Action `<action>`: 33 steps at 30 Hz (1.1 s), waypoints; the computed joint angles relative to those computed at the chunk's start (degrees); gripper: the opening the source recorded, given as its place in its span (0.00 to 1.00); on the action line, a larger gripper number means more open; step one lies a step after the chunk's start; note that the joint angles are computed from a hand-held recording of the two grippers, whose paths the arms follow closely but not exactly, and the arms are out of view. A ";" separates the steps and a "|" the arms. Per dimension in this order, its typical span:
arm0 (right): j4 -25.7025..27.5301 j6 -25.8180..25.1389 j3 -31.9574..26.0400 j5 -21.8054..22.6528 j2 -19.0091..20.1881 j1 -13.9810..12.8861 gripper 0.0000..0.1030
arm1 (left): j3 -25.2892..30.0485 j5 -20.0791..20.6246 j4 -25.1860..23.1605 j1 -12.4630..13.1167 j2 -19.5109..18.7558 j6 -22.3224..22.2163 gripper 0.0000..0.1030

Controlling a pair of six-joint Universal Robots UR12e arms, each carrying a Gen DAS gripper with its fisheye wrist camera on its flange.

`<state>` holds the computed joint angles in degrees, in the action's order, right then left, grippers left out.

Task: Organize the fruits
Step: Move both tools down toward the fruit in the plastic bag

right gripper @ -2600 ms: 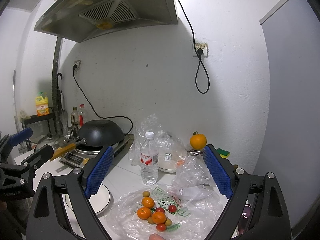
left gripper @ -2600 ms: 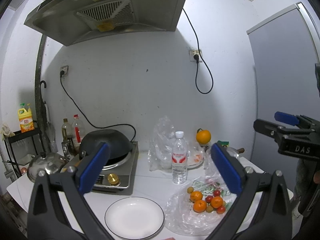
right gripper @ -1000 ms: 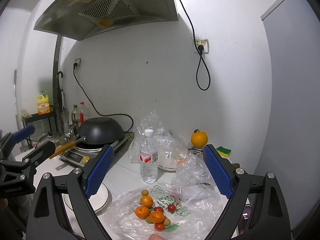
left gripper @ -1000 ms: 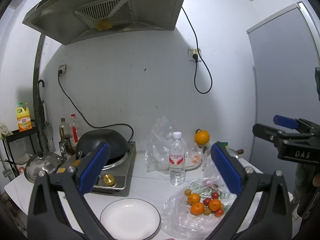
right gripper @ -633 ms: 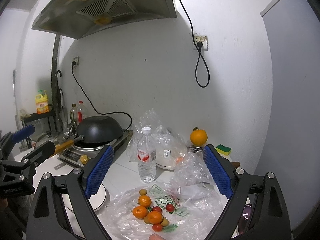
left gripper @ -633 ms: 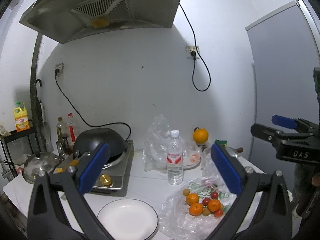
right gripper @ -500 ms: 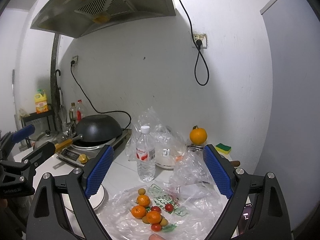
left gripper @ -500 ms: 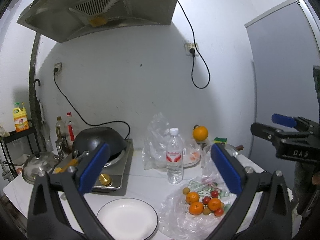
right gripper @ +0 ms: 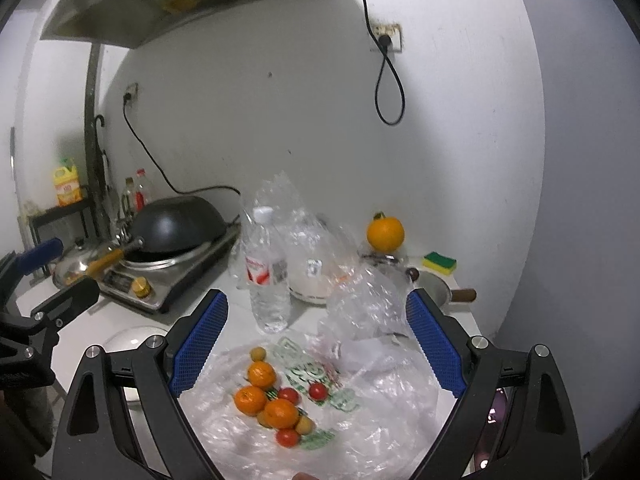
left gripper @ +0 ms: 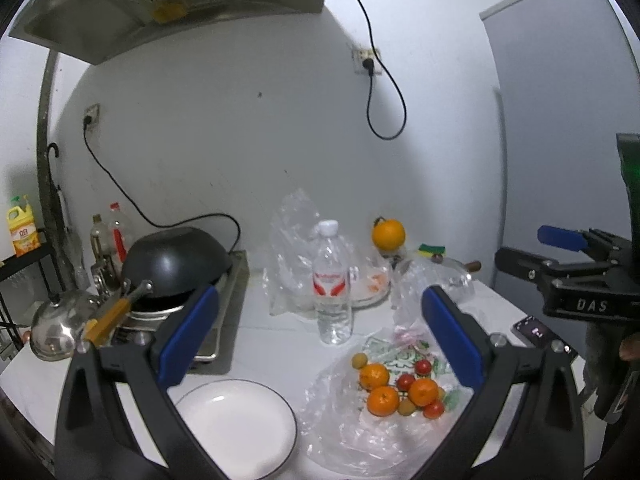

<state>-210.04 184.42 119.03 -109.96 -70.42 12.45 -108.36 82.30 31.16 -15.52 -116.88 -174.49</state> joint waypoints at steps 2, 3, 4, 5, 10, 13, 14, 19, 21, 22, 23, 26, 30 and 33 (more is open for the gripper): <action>0.95 0.45 0.02 0.04 0.19 -0.51 0.90 | 0.66 -0.08 -1.45 -0.27 -0.56 0.45 0.99; 1.39 0.70 0.09 0.15 0.27 -0.84 0.90 | 0.89 -0.14 -1.95 -0.34 -0.77 0.63 0.99; 1.59 0.84 0.13 0.25 0.43 -1.10 0.90 | 1.12 -0.19 -2.54 -0.46 -1.01 0.86 0.99; 2.06 1.02 0.09 0.31 0.46 -1.29 0.90 | 1.41 -0.21 -3.24 -0.59 -1.29 1.18 0.99; 3.77 1.87 0.15 1.30 1.09 -2.54 0.90 | 2.88 -0.07 -6.38 -1.17 -2.62 2.49 0.99; 5.23 2.54 0.03 2.47 1.52 -3.28 0.90 | 3.58 -0.17 -8.17 -1.38 -3.20 3.22 0.99; 5.68 2.74 -0.02 2.80 1.67 -3.44 0.90 | 3.98 -0.14 -9.03 -1.55 -3.51 3.59 0.98; 7.36 3.65 -0.10 5.17 2.38 -4.72 0.89 | 5.29 -0.31 -11.84 -1.96 -4.58 4.76 0.98; 8.11 4.00 -0.23 6.33 2.65 -5.28 0.89 | 5.83 -0.23 -13.01 -2.17 -5.00 5.15 0.98; 8.35 4.07 -0.31 6.73 2.80 -5.44 0.89 | 6.14 -0.15 -13.56 -2.26 -5.24 5.34 0.98; 8.72 4.13 -0.38 7.32 2.96 -5.71 0.88 | 6.46 -0.07 -14.14 -2.36 -5.50 5.58 0.98; 10.15 3.95 -0.80 9.19 3.44 -6.32 0.81 | 7.40 0.22 -15.86 -2.65 -6.23 6.06 0.98; 11.60 3.80 -1.51 11.08 4.32 -7.04 0.80 | 8.56 0.53 -18.21 -2.97 -7.11 6.66 0.98; 12.87 3.63 -2.20 12.82 5.03 -7.57 0.75 | 9.37 0.48 -19.95 -3.13 -7.65 7.10 0.98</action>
<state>-197.17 188.05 116.83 -97.14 -65.39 4.88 -99.00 82.78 11.21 -18.65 -124.53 -167.39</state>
